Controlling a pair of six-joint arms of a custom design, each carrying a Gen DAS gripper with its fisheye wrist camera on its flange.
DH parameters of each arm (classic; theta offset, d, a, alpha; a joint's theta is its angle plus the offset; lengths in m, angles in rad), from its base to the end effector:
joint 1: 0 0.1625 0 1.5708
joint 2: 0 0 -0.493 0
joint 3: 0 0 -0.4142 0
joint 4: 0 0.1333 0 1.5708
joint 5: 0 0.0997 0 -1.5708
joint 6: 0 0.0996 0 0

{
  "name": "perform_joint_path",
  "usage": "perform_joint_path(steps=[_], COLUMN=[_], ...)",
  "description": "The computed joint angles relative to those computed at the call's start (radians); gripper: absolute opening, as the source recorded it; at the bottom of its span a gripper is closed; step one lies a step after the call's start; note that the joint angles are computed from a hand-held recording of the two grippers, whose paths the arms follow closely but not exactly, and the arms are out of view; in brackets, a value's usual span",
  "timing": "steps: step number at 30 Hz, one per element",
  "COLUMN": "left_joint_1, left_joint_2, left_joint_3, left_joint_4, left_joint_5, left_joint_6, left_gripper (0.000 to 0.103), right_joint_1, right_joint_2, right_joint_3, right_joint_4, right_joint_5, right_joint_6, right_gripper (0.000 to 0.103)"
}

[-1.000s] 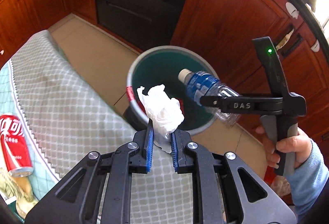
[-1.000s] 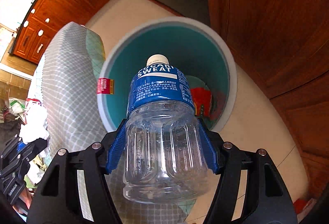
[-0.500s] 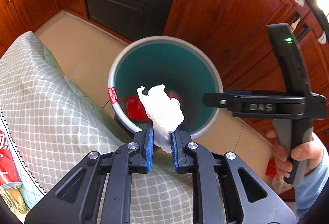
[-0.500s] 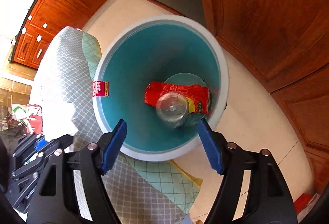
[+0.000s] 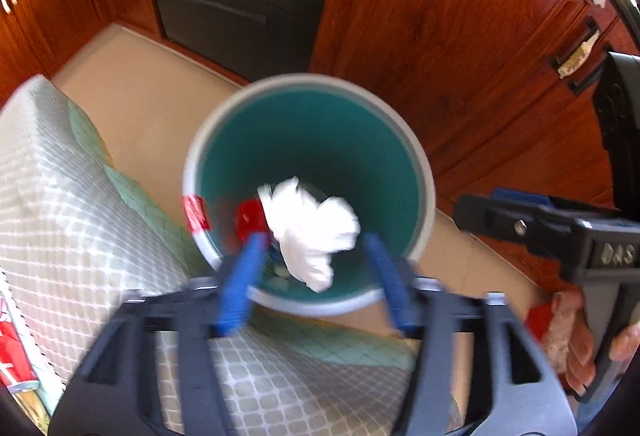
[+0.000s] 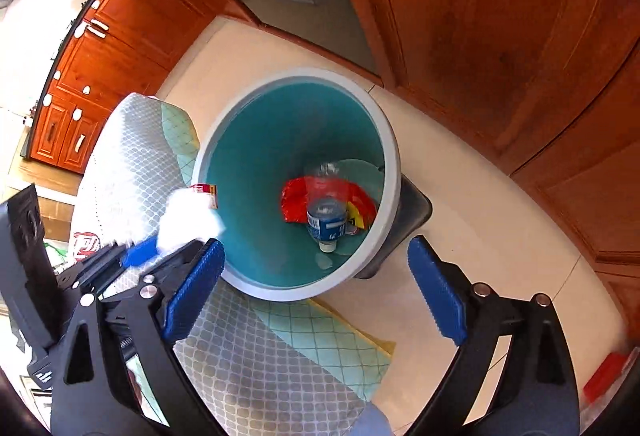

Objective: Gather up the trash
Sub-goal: 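Carry the bottle and tissue over the teal bin and release both, then move both tools back to the table toward the boxes and foil bag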

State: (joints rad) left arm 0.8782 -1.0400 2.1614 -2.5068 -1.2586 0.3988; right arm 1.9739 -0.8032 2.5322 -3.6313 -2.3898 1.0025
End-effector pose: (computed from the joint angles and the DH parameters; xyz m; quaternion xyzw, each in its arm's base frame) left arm -0.1995 -0.4972 0.1031 0.5228 0.8333 0.0678 0.1665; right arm 0.2101 -0.3382 0.0764 -0.3299 -0.8450 0.3693 0.2018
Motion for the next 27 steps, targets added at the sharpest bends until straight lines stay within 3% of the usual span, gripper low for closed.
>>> perform_joint_path(steps=[2, 13, 18, 27], left_joint_1=[-0.008, 0.002, 0.024, 0.059], left_joint_2=[-0.004, -0.071, -0.152, -0.317], left_joint_3=[0.009, 0.012, 0.026, 0.043], left_joint_4=[-0.024, 0.028, 0.050, 0.113], left_joint_5=[0.012, 0.048, 0.050, 0.059], left_joint_6=[-0.001, -0.031, -0.034, -0.028], left_gripper=[0.075, 0.087, 0.094, 0.096], right_joint_1=[0.007, 0.051, 0.096, 0.188], right_joint_2=[-0.005, -0.021, -0.022, 0.009], right_joint_3=[-0.003, -0.034, -0.071, -0.191], right_joint_4=[0.011, 0.114, 0.196, 0.359], right_joint_5=[-0.007, -0.032, -0.051, -0.058], right_joint_6=[0.005, 0.047, 0.068, 0.069], right_gripper=[0.089, 0.089, 0.089, 0.089])
